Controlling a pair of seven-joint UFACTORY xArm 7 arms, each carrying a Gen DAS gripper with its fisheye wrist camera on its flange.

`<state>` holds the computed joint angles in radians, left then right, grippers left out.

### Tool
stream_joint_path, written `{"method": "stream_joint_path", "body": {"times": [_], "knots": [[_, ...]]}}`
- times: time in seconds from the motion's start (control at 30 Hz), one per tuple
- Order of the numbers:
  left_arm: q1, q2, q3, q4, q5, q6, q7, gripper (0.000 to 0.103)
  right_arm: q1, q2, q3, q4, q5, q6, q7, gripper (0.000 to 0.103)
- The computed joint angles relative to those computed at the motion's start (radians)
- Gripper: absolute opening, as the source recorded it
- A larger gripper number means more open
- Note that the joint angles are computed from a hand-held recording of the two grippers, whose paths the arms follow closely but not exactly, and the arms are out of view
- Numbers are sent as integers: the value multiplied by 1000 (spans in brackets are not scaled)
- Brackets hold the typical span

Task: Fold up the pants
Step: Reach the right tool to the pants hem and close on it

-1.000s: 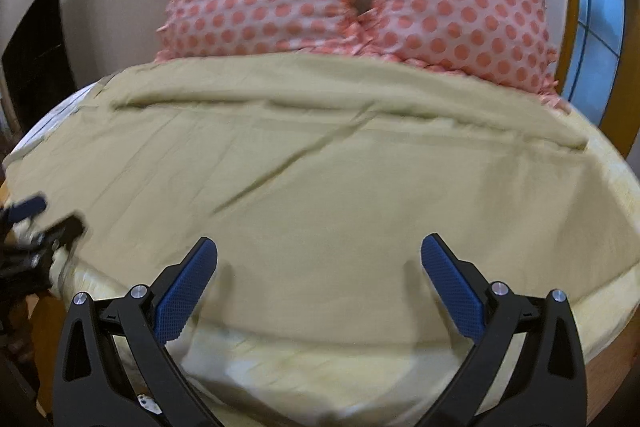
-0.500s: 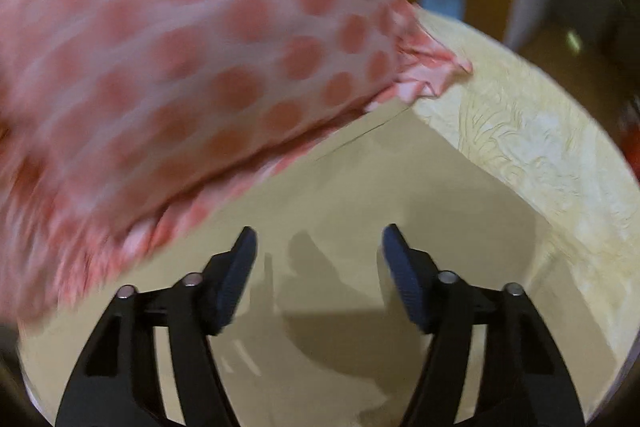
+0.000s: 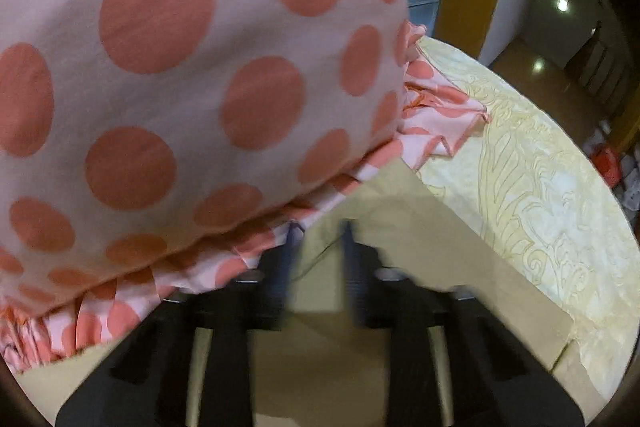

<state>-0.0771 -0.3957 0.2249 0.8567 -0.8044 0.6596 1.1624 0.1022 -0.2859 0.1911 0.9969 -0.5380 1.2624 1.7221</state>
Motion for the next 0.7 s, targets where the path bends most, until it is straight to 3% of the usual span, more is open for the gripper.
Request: {"method": "stream_joint_path", "body": {"times": [0.03,0.1,0.23,0.33,0.4,0.43,0.47,0.53,0.6,0.63,0.67,0.7], "knots": [[0,-2,4,1,-3,3,2,101,6,-44,-4,-47,-1,-49,34,6],[3,-2,16,8,-13,12,12,101,1,-198,7,-201,0,-197,152,5],[13,6,40,31,-43,28,33,101,7,-490,132,-384,-36,-307,272,5],[25,26,59,65,-81,52,59,101,89,-684,269,-431,2,-250,392,4],[35,53,69,105,-111,82,67,101,121,-802,415,-421,143,-139,456,4],[39,72,73,132,-132,105,71,101,84,-812,475,-382,202,-121,459,4],[44,95,77,166,-157,139,72,101,89,-828,517,-377,256,-97,496,5],[61,143,73,230,-184,198,52,101,118,-826,532,-404,298,-125,556,6],[76,218,65,329,-197,280,9,101,137,-811,559,-384,347,-120,609,10],[86,248,58,368,-200,313,-5,101,143,-821,564,-394,361,-134,634,21],[97,276,50,401,-202,337,-18,101,147,-830,564,-408,364,-158,651,39],[107,309,39,439,-203,355,-40,101,148,-833,568,-409,368,-159,656,46]]}}
